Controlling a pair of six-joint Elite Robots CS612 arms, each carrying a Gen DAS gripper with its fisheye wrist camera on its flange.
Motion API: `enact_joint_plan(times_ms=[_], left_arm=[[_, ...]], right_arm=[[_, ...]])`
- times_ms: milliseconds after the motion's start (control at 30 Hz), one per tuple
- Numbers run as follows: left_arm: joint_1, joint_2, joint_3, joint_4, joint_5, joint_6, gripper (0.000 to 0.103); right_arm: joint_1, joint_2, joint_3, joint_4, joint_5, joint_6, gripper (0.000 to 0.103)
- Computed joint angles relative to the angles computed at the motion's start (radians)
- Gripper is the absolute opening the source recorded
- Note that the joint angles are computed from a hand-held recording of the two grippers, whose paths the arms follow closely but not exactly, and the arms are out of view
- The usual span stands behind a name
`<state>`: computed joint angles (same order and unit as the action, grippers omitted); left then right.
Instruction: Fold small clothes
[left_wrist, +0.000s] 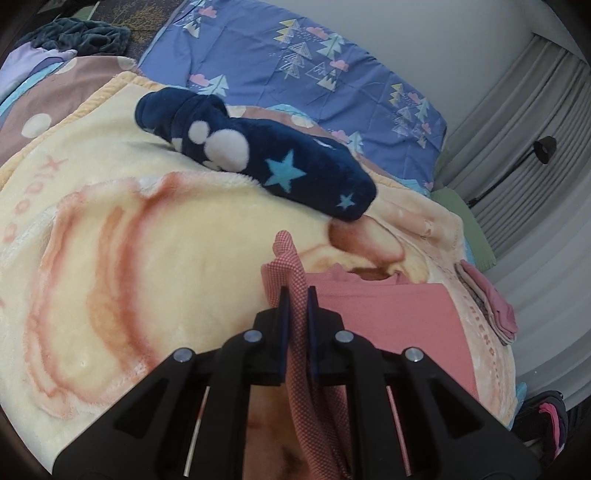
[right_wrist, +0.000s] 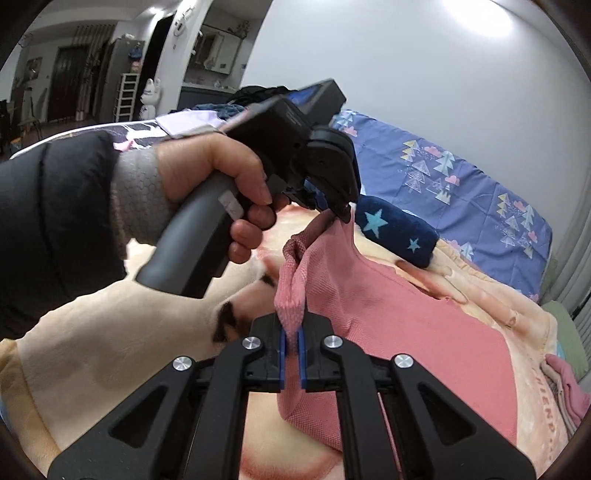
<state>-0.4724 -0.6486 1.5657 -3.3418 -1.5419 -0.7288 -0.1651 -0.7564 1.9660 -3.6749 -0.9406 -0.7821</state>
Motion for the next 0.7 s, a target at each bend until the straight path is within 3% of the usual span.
enact_joint_plan(times_ms=[133, 267, 333, 400, 467, 700], left_arm=[[0.009, 0.006, 0.001, 0.006, -0.002, -0.044, 0.009], [0.008, 0.006, -0.001, 0.022, 0.003, -0.029, 0.009], [0.008, 0.007, -0.003, 0.025, 0.000, -0.021, 0.009], [0.010, 0.010, 0.000, 0.015, -0.013, -0.014, 0.009], [0.014, 0.013, 0.004, 0.008, -0.021, 0.002, 0.009], [0.044, 0.043, 0.021, -0.072, -0.060, 0.006, 0.009]], right_arm=[[-0.012, -0.002, 0.013, -0.001, 0.046, -0.029, 0.005], [-0.009, 0.004, 0.014, -0.005, 0.041, -0.045, 0.005], [-0.005, 0.002, 0.017, 0.014, 0.019, -0.068, 0.008], [-0.001, 0.007, 0.020, 0.006, -0.005, -0.090, 0.028], [0.001, 0.013, 0.023, -0.008, -0.020, -0.110, 0.034], [0.033, 0.029, 0.037, -0.053, -0.101, -0.233, 0.039]])
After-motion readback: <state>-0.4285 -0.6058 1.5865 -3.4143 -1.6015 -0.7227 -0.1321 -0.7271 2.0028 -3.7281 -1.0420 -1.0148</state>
